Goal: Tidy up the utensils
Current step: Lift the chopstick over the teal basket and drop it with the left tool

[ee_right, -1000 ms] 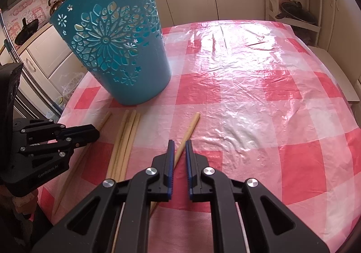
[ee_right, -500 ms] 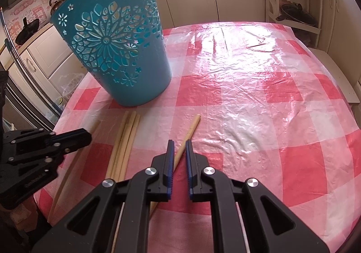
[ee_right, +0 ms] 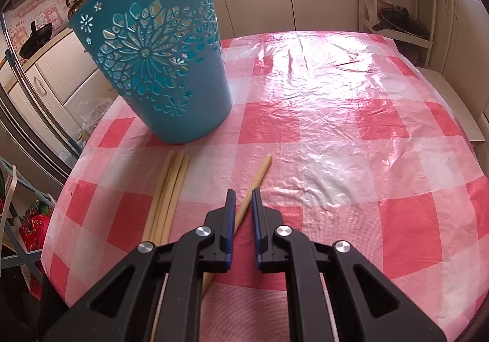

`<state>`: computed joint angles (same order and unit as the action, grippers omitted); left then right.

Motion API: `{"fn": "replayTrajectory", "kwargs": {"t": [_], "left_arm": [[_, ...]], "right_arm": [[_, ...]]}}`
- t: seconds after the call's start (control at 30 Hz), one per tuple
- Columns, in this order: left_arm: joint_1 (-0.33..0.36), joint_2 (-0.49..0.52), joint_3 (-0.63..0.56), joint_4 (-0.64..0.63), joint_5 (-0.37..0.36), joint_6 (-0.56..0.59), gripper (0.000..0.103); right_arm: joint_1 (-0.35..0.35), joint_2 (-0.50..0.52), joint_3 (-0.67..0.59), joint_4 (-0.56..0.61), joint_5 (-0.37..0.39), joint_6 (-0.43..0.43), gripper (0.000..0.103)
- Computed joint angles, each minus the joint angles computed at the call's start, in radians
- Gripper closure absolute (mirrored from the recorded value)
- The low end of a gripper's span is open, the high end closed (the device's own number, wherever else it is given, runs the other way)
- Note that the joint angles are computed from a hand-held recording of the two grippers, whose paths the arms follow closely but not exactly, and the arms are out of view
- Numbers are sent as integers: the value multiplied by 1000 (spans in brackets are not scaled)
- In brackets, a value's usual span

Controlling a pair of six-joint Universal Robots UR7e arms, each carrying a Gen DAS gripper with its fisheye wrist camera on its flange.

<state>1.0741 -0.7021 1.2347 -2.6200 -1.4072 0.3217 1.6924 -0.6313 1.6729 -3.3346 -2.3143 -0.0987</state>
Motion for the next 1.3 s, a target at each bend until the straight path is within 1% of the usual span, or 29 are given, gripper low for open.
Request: {"fn": "replayTrajectory", "kwargs": {"t": [0.1, 0.17, 0.33, 0.47, 0.6, 0.7, 0.83, 1.0, 1.2, 1.23, 1.3], "left_arm": [[-13, 43, -61, -46, 14, -7, 98], [-18, 89, -119, -78, 27, -16, 98], [-16, 228, -299, -152, 63, -55, 98], [-14, 338, -458, -197, 100, -80, 98], [-11, 428, -586, -206, 136, -91, 98], [-8, 467, -626, -222, 160, -89, 98], [-3, 483, -622, -231, 180, -88, 98], [-1, 461, -547, -257, 195, -60, 98], [0, 412, -437, -247, 218, -18, 97], [0, 400, -415, -244, 223, -9, 94], [0, 368, -360, -269, 237, 10, 80]], "right_arm": [[0, 0, 1, -1, 1, 2, 92], [0, -1, 2, -1, 3, 4, 92], [-1, -2, 2, 0, 12, -5, 87], [-1, 0, 1, 0, 17, -7, 85], [-3, -4, 3, 1, 26, -6, 84], [-5, -6, 4, 0, 31, -7, 83], [-5, -5, 3, 1, 32, -8, 82], [-4, -3, 0, 1, 30, -6, 82], [-6, -5, 3, 2, 39, -4, 82], [-6, -5, 2, 2, 41, -3, 82], [-7, -8, 6, 2, 45, -3, 82]]}}
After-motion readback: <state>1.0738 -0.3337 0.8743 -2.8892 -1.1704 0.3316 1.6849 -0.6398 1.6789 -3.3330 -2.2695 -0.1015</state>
